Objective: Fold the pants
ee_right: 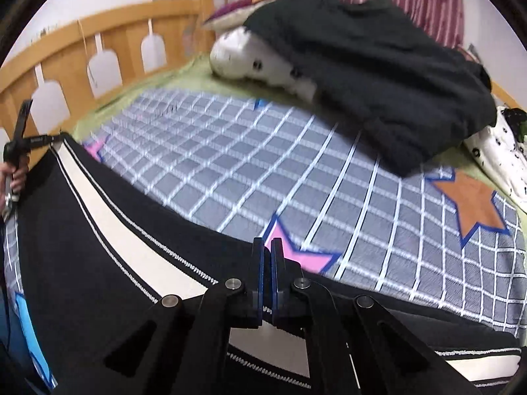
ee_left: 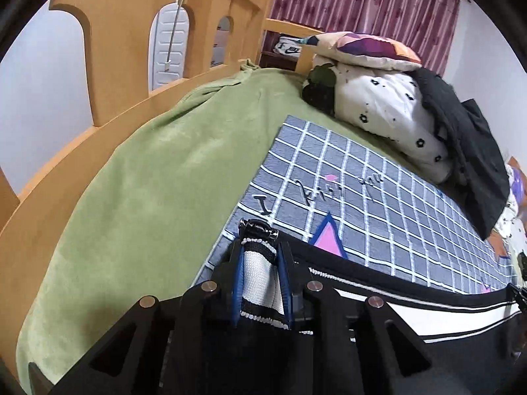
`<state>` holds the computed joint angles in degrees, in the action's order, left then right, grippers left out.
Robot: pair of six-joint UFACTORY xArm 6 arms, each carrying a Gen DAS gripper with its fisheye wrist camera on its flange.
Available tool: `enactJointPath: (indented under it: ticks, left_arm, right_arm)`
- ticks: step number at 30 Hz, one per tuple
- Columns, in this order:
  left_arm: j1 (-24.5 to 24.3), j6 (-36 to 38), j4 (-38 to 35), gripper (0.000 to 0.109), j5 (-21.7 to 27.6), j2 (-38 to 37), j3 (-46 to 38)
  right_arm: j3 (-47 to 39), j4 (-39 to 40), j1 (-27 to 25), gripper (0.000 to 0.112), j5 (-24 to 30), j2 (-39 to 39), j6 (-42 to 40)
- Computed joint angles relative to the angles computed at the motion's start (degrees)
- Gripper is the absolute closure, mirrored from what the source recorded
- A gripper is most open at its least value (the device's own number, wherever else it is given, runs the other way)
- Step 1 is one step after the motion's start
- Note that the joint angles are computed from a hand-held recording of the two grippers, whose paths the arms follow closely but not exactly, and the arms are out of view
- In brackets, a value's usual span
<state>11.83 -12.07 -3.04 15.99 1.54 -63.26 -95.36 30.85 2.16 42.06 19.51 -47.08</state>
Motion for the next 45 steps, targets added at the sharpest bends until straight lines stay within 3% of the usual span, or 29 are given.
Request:
enactJointPath:
  ticks: [4,7,10,12,14,17,19,20,22,25,27,29,31,34,35,36,37,38,40,43,45]
  left_arm:
    - [-0.08,-6.54,6.57,0.090,4.07,4.70,-3.58]
    - [-0.20,-10.70,11.01,0.088,3.98,5.10,-3.49]
    - [-0.35,-14.54,15.24,0.078,5.86,3.09,-3.10]
    - [-0.32,-13.38,14.32,0.056,4.90,1.24,-1.88]
    - [-0.33,-13.99,15.94,0.044,1.41,-0.30,0.08]
    - [-0.75,-17.06,21.19,0.044,2.08,1.24,-1.30]
    - [-1.16,-17.86,21.88,0.050,4.91,4.03,-3.82]
    - [-1.38,-17.33,20.64,0.066,7.12,5.68,-5.46]
    - [-1.25,-20.76,23.66,0.073,8.61,7.37,-7.03]
    - [-0.75,-19.06,21.49,0.089,6.48,7.10,-6.76]
    - [-0.49,-17.43,20.43,0.090,4.48,6.21,-5.98]
    - [-0.16,-17.91,20.97,0.090,2.05,5.68,-4.97]
    - [-0.42,-19.25,21.97,0.089,4.50,7.28,-6.47]
    - [-0.58,-20.24,23.90,0.083,5.63,7.60,-6.87]
    - [-0.55,-18.50,21.98,0.074,5.54,6.83,-6.34]
    - [-0.51,-16.48,19.87,0.058,5.85,6.33,-6.12]
    - [-0.45,-14.83,18.13,0.051,5.84,5.66,-5.60]
    - [-0.35,-14.68,17.84,0.047,4.92,4.68,-4.46]
    - [-0.39,-14.82,18.13,0.047,3.03,3.33,-2.60]
    - [-0.63,-15.66,18.81,0.047,3.60,3.59,-2.63]
    - [-0.69,-15.55,17.67,0.047,4.84,4.31,-3.30]
  right_arm:
    - [-4.43,-4.92,0.72,0.109,0.69,5.56,5.67]
    - [-4.14,-8.88,1.61,0.109,-1.37,8.08,9.76]
    - [-4.43,-9.87,1.42,0.107,-2.38,7.75,12.04]
    - [-4.34,-10.56,0.76,0.097,-1.55,6.34,14.94]
    - [-0.30,-6.30,-0.03,0.065,-3.27,2.46,12.30]
    - [5.82,-3.84,-1.08,0.058,-9.42,-1.48,9.41]
    - [4.65,-9.22,-1.57,0.058,-7.61,0.16,13.26]
    - [3.48,-12.29,-1.59,0.059,-6.33,1.53,15.06]
    - [1.82,-15.51,-1.47,0.060,-5.64,4.27,15.45]
    - [-1.12,-11.79,-0.95,0.107,-3.61,6.22,12.18]
    - [0.05,-13.49,0.01,0.112,-6.65,5.59,10.80]
    - [-0.75,-10.05,0.06,0.112,-7.15,5.65,9.19]
    - [-2.08,-10.54,-0.08,0.112,-8.44,7.16,12.37]
    - [-9.04,-14.01,-1.04,0.112,-1.94,12.27,18.64]
    - [-9.13,-12.04,-1.64,0.112,-1.79,11.78,18.32]
    - [-9.02,-10.72,-2.17,0.110,-1.84,11.15,17.52]
    - [-8.26,-9.34,-2.78,0.096,-1.86,9.81,15.65]
    - [-7.06,-8.22,-3.20,0.072,-2.04,8.24,13.59]
    - [-5.88,-6.74,-4.04,0.038,-1.99,6.46,10.11]
    - [-6.70,-11.14,-4.43,0.037,2.09,6.51,9.14]
    - [-10.08,-15.17,-4.38,0.045,5.31,9.44,9.55]
